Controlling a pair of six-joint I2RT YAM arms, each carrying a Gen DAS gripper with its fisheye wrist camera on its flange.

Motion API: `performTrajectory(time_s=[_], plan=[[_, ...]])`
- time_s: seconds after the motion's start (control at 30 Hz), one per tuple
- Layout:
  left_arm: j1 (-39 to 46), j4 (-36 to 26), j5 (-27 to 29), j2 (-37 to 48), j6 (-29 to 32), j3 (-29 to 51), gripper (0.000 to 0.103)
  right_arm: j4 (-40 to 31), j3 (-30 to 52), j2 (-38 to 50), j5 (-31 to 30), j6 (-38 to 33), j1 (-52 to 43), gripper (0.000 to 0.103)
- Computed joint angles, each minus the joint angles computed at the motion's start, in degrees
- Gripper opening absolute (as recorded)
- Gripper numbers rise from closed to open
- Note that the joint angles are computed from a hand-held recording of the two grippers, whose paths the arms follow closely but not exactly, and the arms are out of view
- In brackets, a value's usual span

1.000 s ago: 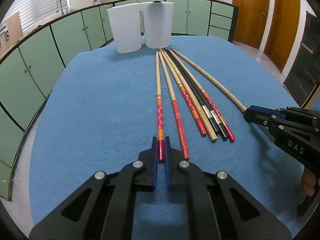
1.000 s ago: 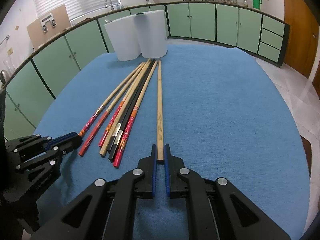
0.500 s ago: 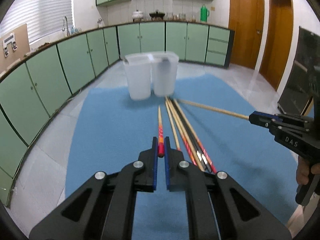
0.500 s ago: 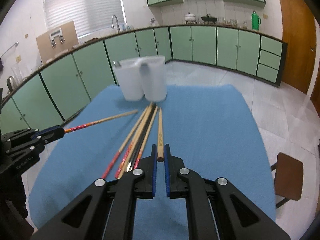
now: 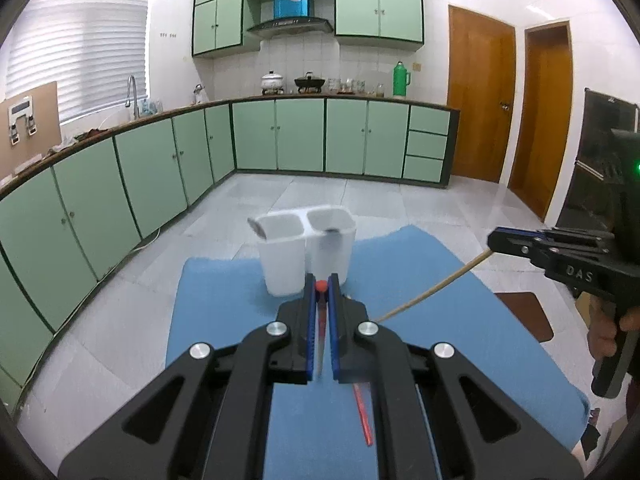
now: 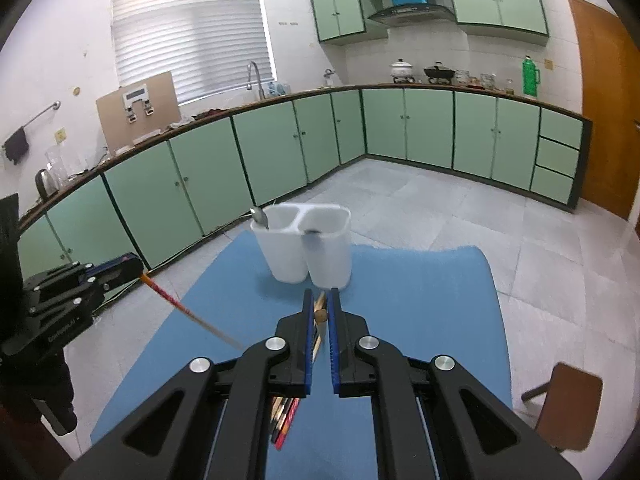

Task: Organize utensils
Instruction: 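Lift both chopsticks and lower them into the white holder, opening both grippers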

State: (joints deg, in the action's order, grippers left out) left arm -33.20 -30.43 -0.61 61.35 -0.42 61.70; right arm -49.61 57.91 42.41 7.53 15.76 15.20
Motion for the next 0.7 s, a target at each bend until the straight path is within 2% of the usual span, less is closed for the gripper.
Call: performTrajectory(time_s=[0.17, 0.4, 0.7], plan=[[0.68, 0.36, 1.92, 3.26, 0.39, 4.07, 0.005, 0.22, 6.41, 6.99, -5.47, -5.66, -5.55, 0.007], [1.84, 1.68, 4.01, 7.21, 0.87, 10.55, 0.005, -0.32, 17.22, 13.61, -9.09, -10.67, -8.20, 0.007], [2.67, 4.06, 3.52, 18.69, 2.17, 27.79, 0.005, 2.58, 35.58, 27.89, -10.35, -13.90, -11.27, 0.007]])
